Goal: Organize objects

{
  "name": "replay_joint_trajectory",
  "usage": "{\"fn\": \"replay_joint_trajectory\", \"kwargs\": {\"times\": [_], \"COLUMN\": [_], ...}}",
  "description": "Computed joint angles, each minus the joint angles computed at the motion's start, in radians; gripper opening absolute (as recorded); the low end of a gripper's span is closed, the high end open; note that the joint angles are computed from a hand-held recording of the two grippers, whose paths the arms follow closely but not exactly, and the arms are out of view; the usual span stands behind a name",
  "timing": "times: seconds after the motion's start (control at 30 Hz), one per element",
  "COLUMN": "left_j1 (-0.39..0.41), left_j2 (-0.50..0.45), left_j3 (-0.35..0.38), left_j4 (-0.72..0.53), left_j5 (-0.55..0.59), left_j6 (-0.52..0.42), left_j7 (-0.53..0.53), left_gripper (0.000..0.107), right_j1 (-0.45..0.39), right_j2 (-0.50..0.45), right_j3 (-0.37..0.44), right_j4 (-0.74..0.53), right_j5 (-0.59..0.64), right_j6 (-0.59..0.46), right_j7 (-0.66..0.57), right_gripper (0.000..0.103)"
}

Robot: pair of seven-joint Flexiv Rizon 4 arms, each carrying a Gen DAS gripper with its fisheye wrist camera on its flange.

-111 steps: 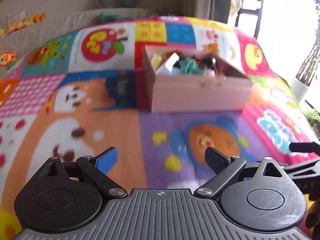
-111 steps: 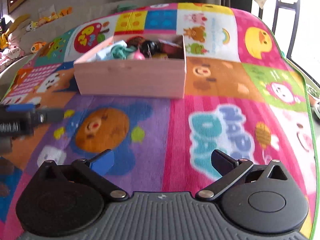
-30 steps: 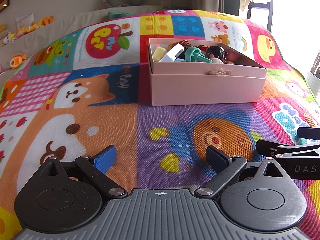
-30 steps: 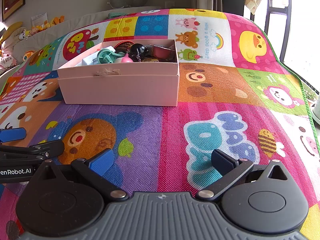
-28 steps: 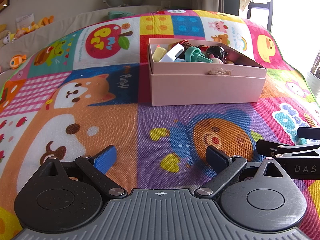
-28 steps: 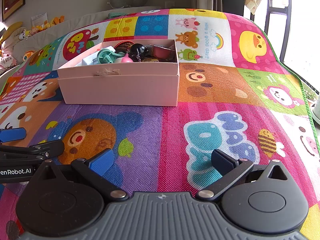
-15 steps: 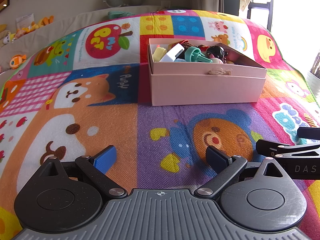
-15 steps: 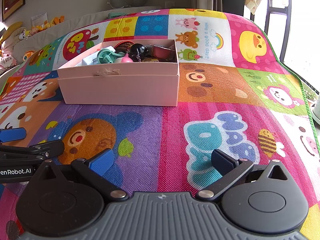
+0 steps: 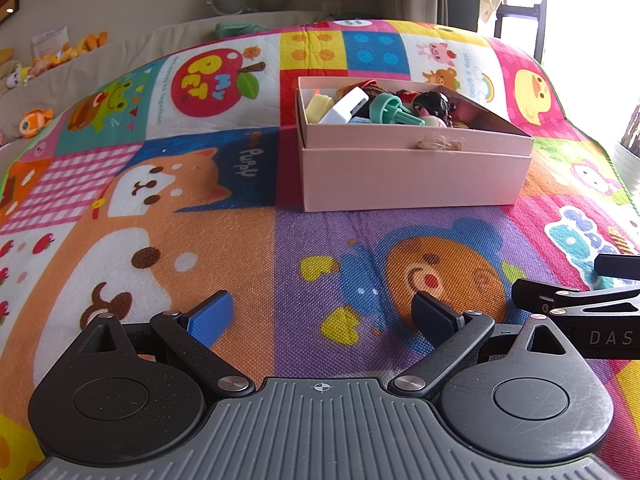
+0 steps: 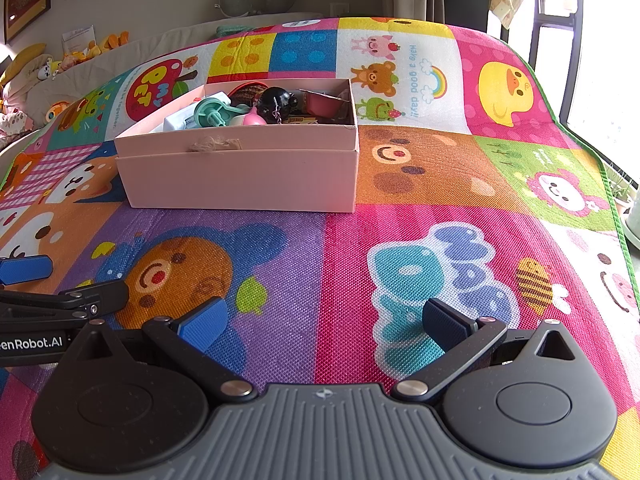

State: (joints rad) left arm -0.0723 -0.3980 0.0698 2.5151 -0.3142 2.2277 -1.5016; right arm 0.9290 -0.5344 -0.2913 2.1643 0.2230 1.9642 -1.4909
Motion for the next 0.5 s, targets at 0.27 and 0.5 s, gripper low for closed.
{"fn": "replay_joint_trajectory", "kwargs": {"times": [0.27,0.5], "left_j1": [0.000,-0.003], "left_j2": [0.001,0.000], "left_j3": [0.000,0.001], "left_j4": [0.000,-0.001], "left_j5": [0.001,-0.003], "left_j6": [-0.001,-0.001], "left_j7": [-0.001,0.001], "left_gripper": [0.099,0.099], "right_j1": [0.000,0.000], "right_j2": [0.000,-0.001], "right_j3": [0.000,0.000], "right_j4": [0.000,-0.001], "right_j5": [0.001,0.001], "right_j6": [0.000,0.000], "right_j7": [-0.001,-0.001], "right_gripper": [0.103,0.103]}}
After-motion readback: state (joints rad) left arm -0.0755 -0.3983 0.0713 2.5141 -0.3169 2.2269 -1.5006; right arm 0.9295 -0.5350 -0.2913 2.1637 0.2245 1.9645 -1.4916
